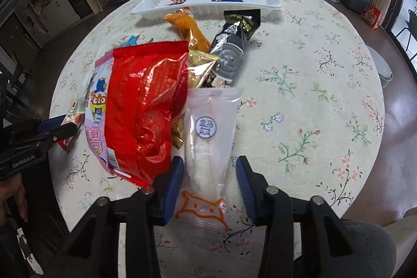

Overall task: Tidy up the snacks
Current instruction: 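Grasp the red-and-white biscuit packet with the left tool while the right tool grasps the clear bread packet, then lift both packets into the white tray and open both tools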

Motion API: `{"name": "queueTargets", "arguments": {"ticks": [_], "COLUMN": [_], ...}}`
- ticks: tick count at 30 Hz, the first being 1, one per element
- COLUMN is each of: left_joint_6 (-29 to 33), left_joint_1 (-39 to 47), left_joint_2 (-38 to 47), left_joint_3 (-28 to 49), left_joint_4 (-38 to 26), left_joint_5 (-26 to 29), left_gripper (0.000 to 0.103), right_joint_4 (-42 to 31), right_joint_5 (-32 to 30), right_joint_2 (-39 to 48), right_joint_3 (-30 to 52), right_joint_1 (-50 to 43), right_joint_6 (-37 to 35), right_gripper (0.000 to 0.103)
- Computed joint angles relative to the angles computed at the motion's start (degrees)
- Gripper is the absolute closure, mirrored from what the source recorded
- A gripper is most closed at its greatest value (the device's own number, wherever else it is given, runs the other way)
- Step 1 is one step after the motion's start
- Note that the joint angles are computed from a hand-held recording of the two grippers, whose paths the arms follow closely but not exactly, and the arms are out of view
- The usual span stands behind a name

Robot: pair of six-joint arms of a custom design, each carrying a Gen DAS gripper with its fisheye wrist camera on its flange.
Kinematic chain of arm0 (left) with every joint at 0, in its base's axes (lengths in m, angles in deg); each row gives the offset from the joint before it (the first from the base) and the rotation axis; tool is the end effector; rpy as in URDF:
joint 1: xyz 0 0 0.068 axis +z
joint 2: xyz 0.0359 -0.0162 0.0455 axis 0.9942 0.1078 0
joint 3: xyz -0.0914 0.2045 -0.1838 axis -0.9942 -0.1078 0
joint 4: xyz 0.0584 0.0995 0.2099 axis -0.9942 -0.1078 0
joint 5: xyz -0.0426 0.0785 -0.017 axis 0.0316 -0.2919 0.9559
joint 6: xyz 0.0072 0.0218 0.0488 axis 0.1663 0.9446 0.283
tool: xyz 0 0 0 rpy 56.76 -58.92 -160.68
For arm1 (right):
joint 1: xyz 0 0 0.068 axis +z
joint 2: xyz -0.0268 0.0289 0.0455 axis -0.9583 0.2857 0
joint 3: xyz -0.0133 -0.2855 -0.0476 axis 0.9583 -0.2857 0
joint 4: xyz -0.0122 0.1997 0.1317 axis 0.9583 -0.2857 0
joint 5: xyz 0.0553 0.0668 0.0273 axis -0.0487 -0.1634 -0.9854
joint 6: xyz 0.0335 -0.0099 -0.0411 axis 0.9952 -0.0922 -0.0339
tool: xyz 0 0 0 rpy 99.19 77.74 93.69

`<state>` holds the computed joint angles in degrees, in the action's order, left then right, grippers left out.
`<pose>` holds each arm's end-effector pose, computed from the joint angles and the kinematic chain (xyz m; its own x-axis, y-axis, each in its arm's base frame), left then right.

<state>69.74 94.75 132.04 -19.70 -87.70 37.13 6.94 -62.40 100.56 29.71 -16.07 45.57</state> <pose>0.2304 0.0312 0.1497 -0.8063 0.4309 -0.4052 0.5195 0.8434 -0.1369 0.1382 0.1971 0.1567 -0.9072 0.2270 -0.3541 0.1822 0.9709 0.1556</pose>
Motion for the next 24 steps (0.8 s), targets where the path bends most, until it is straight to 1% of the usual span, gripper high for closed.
{"name": "queueTargets", "arguments": {"ticks": [2,7,12,16,21,22,23,24], "left_joint_6": [0.33,1.44,2.99,4.0,5.5,6.05,6.85,7.14], "left_joint_1": [0.07,1.47,3.71,4.63,6.52,7.3,8.53,9.27], "left_joint_2": [-0.52,-0.12,-0.43,-1.18,-1.3,-1.08,-0.59,-0.3], "left_joint_3": [-0.65,-0.04,0.75,0.77,2.16,2.9,4.37,5.57], "left_joint_4": [0.09,-1.34,-3.81,-5.02,-8.47,-9.6,-11.65,-12.95], "left_joint_5": [-0.07,1.45,4.27,4.85,7.22,7.98,9.19,10.1], "left_gripper": [0.069,0.07,0.07,0.07,0.07,0.073,0.083,0.083], "right_joint_4": [-0.15,1.29,-0.2,-2.2,-1.59,-1.42,-1.32,-1.55], "right_joint_5": [0.62,0.59,2.71,4.32,3.87,3.87,3.86,3.99], "right_joint_2": [0.07,-3.13,-6.88,-10.19,-12.03,-12.47,-12.91,-13.68], "right_joint_3": [-0.07,-2.97,-4.26,-4.52,-5.96,-6.31,-6.64,-7.02], "right_joint_1": [0.36,0.67,2.13,2.38,1.41,1.23,0.74,0.18], "right_joint_6": [-0.03,1.65,4.32,5.66,6.17,6.29,6.17,6.16], "right_gripper": [0.071,0.076,0.077,0.077,0.077,0.078,0.077,0.077]}}
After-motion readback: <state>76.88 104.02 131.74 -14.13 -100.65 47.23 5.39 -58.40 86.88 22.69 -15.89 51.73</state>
